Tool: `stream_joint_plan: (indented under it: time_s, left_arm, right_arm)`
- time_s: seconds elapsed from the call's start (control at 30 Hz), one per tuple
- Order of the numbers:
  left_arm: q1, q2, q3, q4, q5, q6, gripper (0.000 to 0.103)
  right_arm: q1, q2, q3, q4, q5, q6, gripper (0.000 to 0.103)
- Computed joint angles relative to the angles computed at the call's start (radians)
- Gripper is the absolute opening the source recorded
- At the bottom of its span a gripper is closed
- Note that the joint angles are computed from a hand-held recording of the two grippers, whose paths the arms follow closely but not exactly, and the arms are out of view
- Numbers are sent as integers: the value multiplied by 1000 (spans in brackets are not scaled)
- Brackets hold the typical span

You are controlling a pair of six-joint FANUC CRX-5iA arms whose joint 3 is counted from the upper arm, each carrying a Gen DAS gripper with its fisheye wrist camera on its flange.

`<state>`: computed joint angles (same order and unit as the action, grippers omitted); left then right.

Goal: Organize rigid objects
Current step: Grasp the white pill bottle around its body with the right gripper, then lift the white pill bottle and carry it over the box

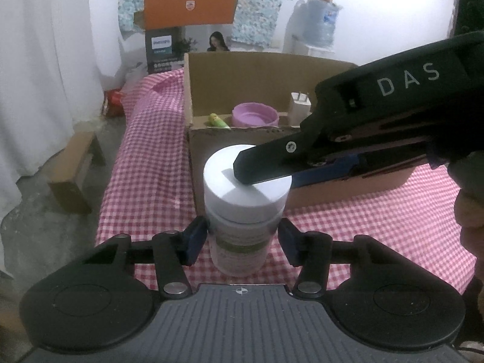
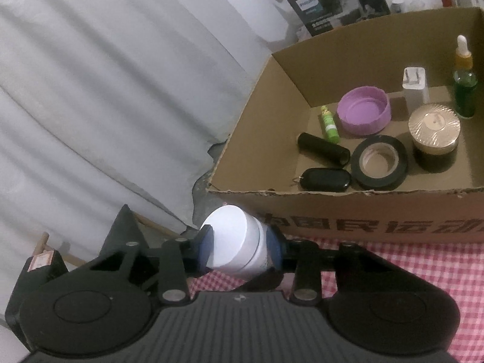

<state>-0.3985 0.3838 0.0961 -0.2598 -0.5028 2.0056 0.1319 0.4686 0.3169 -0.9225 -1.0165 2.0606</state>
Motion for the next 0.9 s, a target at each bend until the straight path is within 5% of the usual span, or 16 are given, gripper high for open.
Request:
stream_joint_plan:
  time_s: [0.47, 0.9]
  left_arm:
    - [-36, 19, -50, 298, 65, -338, 51]
    - [-79, 68, 52, 126, -14, -265, 52]
  right_arm:
    - [-52, -141, -167, 72, 78, -55, 43]
    - [-59, -148, -184, 75, 114, -35, 44]
